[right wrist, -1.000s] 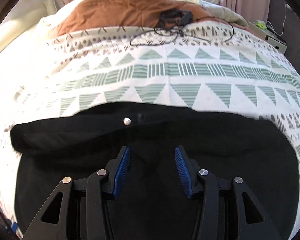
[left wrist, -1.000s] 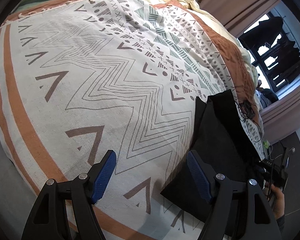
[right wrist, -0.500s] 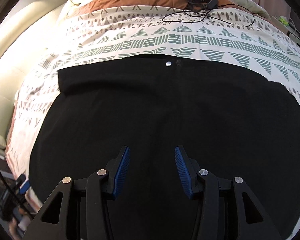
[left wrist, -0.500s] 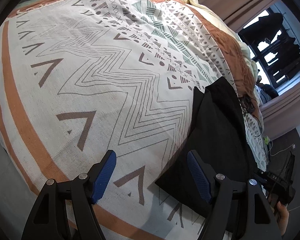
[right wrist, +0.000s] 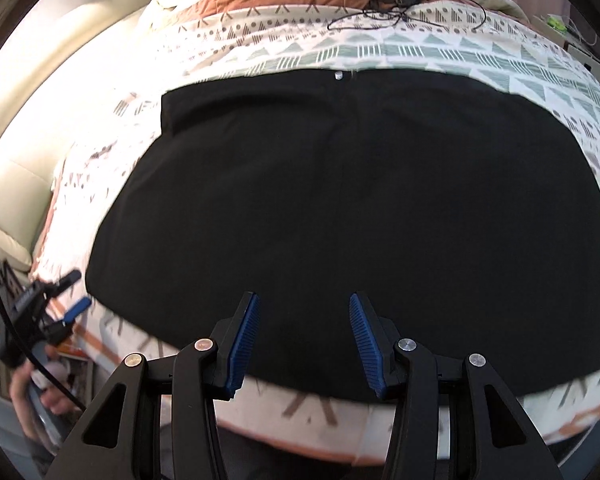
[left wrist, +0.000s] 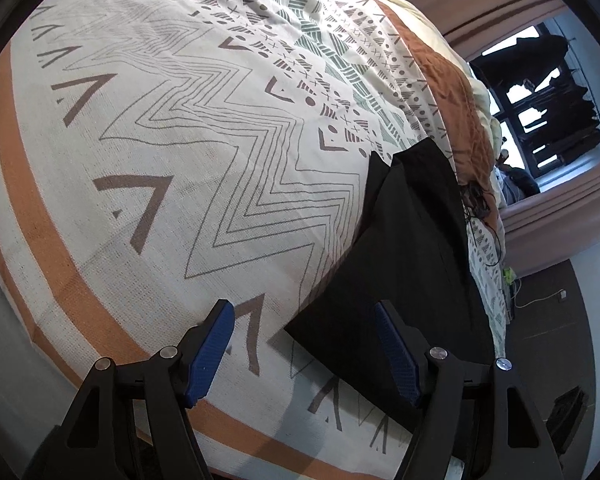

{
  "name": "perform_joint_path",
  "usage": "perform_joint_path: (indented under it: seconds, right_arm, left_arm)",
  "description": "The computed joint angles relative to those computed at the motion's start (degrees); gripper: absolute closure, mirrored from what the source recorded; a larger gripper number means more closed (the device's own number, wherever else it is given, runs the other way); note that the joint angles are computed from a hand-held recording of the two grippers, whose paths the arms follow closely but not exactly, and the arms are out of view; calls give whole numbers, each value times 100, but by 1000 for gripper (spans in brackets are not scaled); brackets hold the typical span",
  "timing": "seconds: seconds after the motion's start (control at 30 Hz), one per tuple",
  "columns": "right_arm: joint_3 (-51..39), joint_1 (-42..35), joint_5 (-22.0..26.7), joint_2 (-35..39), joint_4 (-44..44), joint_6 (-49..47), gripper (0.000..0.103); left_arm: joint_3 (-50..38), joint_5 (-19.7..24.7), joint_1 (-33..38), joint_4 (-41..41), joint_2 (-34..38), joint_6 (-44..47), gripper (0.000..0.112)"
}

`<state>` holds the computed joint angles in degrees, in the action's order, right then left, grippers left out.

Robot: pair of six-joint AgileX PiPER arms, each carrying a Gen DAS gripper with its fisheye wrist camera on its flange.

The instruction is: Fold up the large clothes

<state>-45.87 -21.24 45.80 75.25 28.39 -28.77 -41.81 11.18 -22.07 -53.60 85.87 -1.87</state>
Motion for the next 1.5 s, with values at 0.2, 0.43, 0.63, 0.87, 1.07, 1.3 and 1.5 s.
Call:
perform_joint_path:
  seconds: [0.2, 0.43, 0.63, 0.87, 1.07, 1.3, 1.5]
  right_arm:
    - [366, -24, 114, -375, 11, 75, 56]
    - [512, 482, -180, -210, -233, 500, 56]
    - [560, 939, -882, 370, -861, 1148, 56]
    - [-133, 1319, -1367, 1264, -1715, 2107, 56]
    - [-1460, 1298, -1074, 2276, -1965, 2285, 56]
    - [-3423, 1145, -248, 3521, -2113, 2474, 61]
    - [-4922, 1112, 288, 4406, -2447, 2755, 71]
  left_arm:
    - [-150, 349, 73, -394, 174, 213, 49]
    - [-846, 1033, 298, -320, 771, 3, 59]
    - [-760, 922, 217, -925, 802, 504, 64]
    - [-552, 864, 211, -1840, 745, 1424, 64]
    - [-710, 815, 55, -1157, 786, 904, 64]
    - [-901, 756, -51, -374, 883, 163, 65]
    - [-1010, 719, -98, 7, 984, -173, 69]
